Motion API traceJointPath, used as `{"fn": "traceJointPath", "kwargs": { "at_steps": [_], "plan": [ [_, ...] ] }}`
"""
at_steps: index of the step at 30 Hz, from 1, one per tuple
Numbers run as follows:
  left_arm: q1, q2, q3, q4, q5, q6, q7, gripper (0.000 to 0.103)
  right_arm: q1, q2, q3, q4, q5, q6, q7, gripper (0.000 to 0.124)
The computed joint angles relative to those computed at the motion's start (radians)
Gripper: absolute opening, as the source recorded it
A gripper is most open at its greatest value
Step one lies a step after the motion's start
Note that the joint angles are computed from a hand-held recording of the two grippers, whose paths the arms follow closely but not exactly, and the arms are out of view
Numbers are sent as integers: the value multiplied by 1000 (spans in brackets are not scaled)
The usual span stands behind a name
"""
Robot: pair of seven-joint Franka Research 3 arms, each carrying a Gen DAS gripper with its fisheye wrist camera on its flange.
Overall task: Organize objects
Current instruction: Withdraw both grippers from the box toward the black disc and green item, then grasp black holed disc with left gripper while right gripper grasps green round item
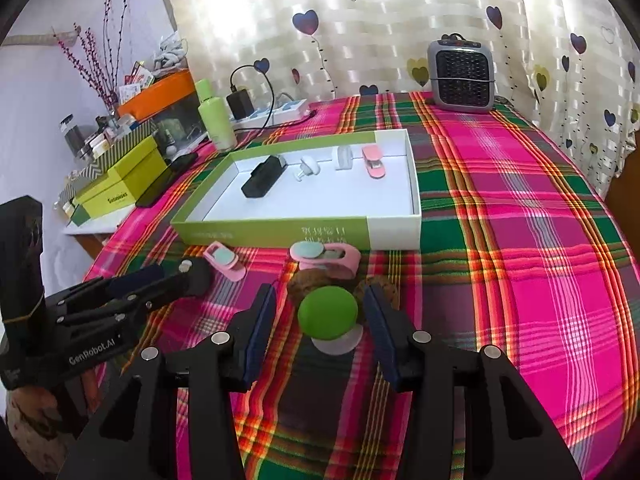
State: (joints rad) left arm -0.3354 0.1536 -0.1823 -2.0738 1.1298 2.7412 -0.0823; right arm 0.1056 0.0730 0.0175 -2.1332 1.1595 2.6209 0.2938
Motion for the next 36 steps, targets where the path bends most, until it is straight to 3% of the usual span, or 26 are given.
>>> {"fn": "traceJointPath", "kwargs": {
  "at_steps": [12, 20, 30, 36],
  "plan": [
    [9, 23, 12, -7, -62, 61, 40, 52, 11, 15, 10, -9, -87, 30, 30, 47],
    [9, 38, 22, 8, -112, 56, 77, 52, 6, 27, 12, 6, -120, -3, 51, 47],
    [11, 49, 38, 15, -132, 75, 83, 52, 6, 55, 17, 27, -170, 24, 135, 47],
    [17, 51, 37, 15, -165, 81, 130, 45, 7, 54, 23, 19, -207, 62, 182, 47]
  ]
}}
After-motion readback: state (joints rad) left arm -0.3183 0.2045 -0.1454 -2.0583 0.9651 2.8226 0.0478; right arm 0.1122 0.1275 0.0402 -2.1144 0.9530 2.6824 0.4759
